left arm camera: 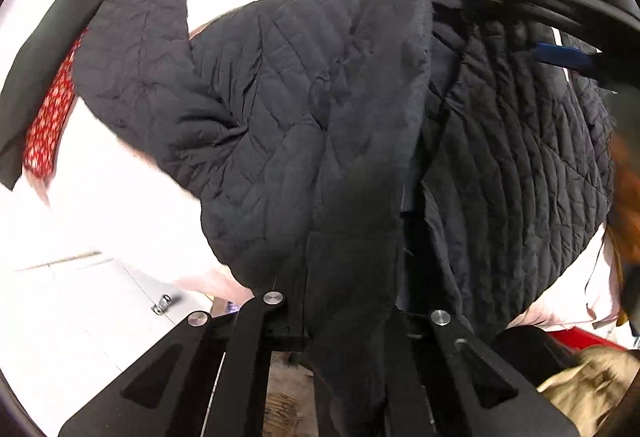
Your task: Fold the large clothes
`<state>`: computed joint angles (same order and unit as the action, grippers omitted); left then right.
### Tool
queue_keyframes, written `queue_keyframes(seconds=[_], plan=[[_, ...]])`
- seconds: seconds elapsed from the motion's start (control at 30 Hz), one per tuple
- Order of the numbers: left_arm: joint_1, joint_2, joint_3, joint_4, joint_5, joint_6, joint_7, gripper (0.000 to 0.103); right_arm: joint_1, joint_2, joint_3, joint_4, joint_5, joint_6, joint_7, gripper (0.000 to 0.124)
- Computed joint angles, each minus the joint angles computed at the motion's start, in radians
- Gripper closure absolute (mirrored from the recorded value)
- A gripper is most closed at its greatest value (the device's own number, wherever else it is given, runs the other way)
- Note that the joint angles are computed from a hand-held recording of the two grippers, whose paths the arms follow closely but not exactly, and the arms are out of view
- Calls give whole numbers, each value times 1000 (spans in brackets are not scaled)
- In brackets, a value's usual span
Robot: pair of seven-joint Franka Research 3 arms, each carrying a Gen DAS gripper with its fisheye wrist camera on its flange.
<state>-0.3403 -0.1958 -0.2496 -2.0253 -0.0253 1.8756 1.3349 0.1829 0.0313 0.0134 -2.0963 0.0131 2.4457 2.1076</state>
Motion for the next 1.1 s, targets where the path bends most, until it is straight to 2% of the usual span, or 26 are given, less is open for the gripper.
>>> queue_keyframes(seconds=[0.03,0.07,0.13,0.17,0.23,0.3,0.37,0.43,0.5,0.57,0.63,0.67,0.77,0.8,0.83,0.87,0.9,0.93,1.0,1.03,1.1], plan=[[6,12,6,18,0,-9,4,98,-1,1,-5,1,-66,-19,28,33],[7,-3,6,4,-10,-11,-9,98,9,37,-2,27,-201,-38,80,43],[8,-28,9,-28,-30,-6,-25,98,23,84,-12,53,-310,-89,73,70],[11,-10,12,-14,-29,-7,-26,98,15,83,-16,23,-292,-64,17,85],[21,0,23,-6,-32,-11,-14,98,0,16,-21,-78,-242,40,-56,101],[28,-25,31,-32,-47,-17,-5,98,-17,-82,-20,-178,-143,96,-207,107],[33,-49,39,-62,-55,-30,17,98,-25,-235,-37,-291,-15,89,-392,108],[37,-64,48,-89,-62,-42,49,98,-37,-363,-58,-361,48,13,-527,108],[45,-108,61,-118,-56,-90,87,98,-61,-483,-80,-414,72,-115,-632,109],[58,-145,73,-145,-32,-151,114,97,-98,-582,-105,-449,71,-286,-724,109],[79,-164,91,-166,-24,-206,120,97,-143,-643,-104,-482,47,-409,-776,109],[91,-169,102,-177,-29,-228,119,97,-157,-676,-116,-503,47,-495,-821,109],[112,-169,115,-217,-40,-283,132,90,-180,-720,-99,-567,47,-677,-902,107],[115,-165,113,-235,-33,-292,144,81,-190,-744,-74,-600,38,-680,-907,105],[117,-164,108,-252,-17,-286,150,75,-196,-769,-47,-638,29,-675,-899,96],[118,-165,103,-264,-4,-278,156,63,-200,-769,-28,-662,26,-685,-887,80],[118,-165,103,-277,10,-269,173,55,-203,-755,-15,-668,25,-704,-874,71],[119,-173,105,-280,12,-272,186,54,-206,-748,-10,-672,29,-721,-859,65],[129,-190,129,-265,-21,-269,215,47,-225,-789,-51,-668,79,-738,-854,60],[136,-206,144,-263,-36,-265,238,45,-243,-807,-75,-663,91,-759,-862,51],[145,-226,170,-229,-51,-244,318,34,-283,-806,-115,-606,116,-801,-876,49]])
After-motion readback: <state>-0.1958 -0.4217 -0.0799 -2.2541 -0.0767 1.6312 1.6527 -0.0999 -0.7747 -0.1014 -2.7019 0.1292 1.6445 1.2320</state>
